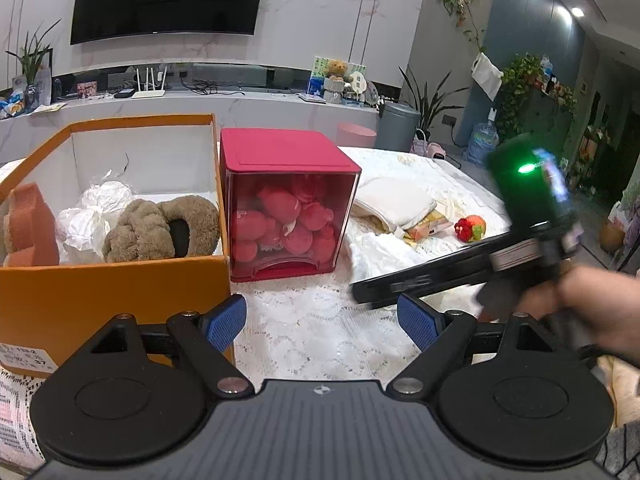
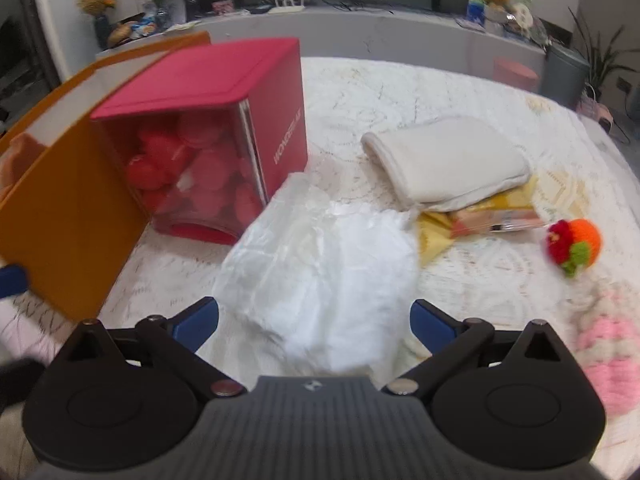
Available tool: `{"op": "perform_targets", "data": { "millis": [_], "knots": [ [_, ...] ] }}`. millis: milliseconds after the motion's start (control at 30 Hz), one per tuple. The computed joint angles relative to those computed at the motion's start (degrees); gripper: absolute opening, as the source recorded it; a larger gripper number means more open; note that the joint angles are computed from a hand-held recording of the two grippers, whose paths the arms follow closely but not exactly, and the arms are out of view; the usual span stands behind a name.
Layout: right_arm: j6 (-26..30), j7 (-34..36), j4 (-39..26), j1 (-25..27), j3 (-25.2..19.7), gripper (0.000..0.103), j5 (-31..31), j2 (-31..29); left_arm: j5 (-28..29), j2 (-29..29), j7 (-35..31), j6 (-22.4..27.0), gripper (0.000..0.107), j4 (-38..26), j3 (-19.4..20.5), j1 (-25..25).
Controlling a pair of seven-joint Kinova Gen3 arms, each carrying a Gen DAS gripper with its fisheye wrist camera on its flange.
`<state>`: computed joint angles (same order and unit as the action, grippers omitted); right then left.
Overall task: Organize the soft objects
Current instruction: 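Reach the right tool to the white plastic bag and grasp it, then grasp the pink crochet item with the left tool while the right tool holds the bag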
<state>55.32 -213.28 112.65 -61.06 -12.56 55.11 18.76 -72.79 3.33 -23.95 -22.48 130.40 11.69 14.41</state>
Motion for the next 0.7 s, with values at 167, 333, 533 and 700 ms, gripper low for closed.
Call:
{"op": "perform_targets", "data": {
  "millis": [167, 333, 533, 700],
  "knots": [
    [0.4, 0.8, -3.5, 0.4, 1.8, 0.101, -0.2, 4.1, 0.7, -0.3, -1.5, -1.0, 0.100, 0.2, -0.3, -0.2],
    [6.9, 2.3, -5.9, -2.9, 3.0, 0.055, 0.2, 7.2, -0.3, -0.4, 0.1, -1.8, 0.100, 0.1, -0.6, -0.4],
    [5.4, -4.3, -0.4, -2.9, 1.7, 0.019, 1.3, 1.8, 1.6, -0.8, -1.9, -1.2, 0.100, 0.5, -0.5, 0.1],
    [9.2, -5.4, 2.0, -3.1, -2.0, 0.019, -0.2, -4.1, 4.7, -1.2, -5.2, -0.8, 0.100, 1.4, -0.3, 0.8]
  ]
}}
